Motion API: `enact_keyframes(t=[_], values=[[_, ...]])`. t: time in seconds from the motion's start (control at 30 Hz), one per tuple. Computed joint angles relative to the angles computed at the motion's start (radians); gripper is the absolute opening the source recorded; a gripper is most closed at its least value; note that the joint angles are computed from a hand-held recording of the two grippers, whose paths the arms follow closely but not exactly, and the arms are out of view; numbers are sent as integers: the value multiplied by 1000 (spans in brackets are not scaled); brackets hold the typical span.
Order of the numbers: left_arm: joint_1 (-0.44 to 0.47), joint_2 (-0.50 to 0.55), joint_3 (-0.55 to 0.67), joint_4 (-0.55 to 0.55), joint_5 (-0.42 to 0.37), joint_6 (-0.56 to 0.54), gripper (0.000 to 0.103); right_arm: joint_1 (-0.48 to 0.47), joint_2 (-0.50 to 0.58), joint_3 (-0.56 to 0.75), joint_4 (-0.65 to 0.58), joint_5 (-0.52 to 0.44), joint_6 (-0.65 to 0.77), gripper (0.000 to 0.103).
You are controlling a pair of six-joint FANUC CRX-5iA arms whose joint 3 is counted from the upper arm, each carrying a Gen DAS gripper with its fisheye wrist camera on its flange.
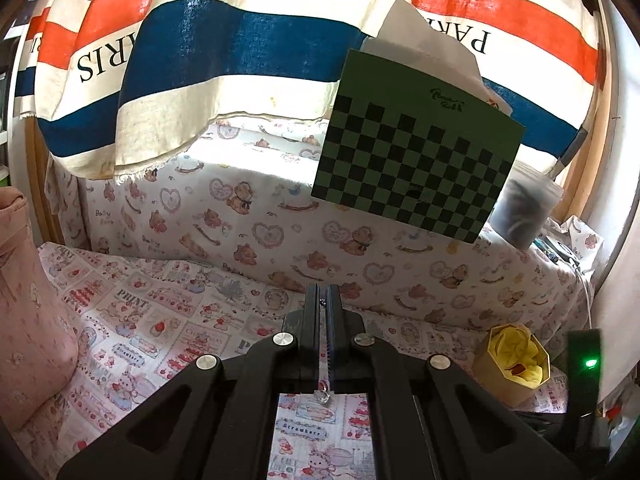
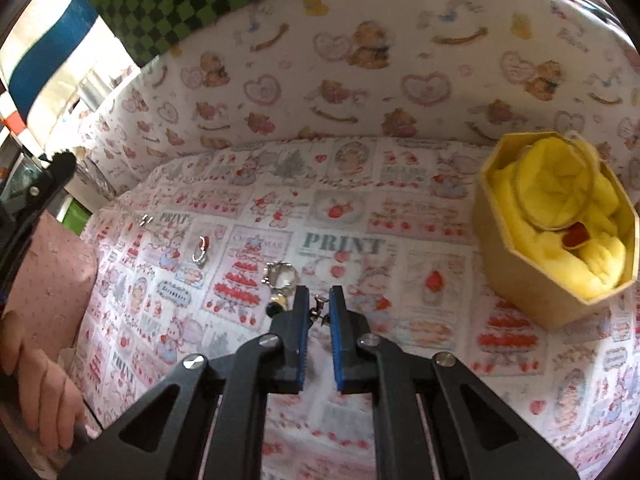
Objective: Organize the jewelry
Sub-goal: 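Carry the charms into the gold box and open both tools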
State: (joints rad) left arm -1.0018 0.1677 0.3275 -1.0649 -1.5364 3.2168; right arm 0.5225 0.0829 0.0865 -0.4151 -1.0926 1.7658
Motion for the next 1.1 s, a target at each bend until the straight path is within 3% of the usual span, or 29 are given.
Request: enact_keyframes(t=[0.2,0.3,0.37,0.47,0.63,0.87,0.97,1.1], values=[[-13,32,34,-10,-18,-36,2,-88,-62,-24,-65,41,114,9],[-21,59,66,-14,-57,-37,2,-132,-107,-58,-96,126,159,9],[-17,85,99,0,-92,-39,2,-130,-135,-94,-47,205,113,9],[-10,68,91,28,-25,-49,2,-187,-128,-72,-102,202,138,9],[-36,133,219,-28,-74,-171,2,-259,-87,-25,-163,191,129,9],[35,156,327,94,79,-203,2,-307,-35,5,-200,196,87,9],[58,215,424,131,85,-267,2,-330,2,38,-227,157,81,9],[141,243,454,299,209,-332,2,-366,39,79,-288,93,99,10]])
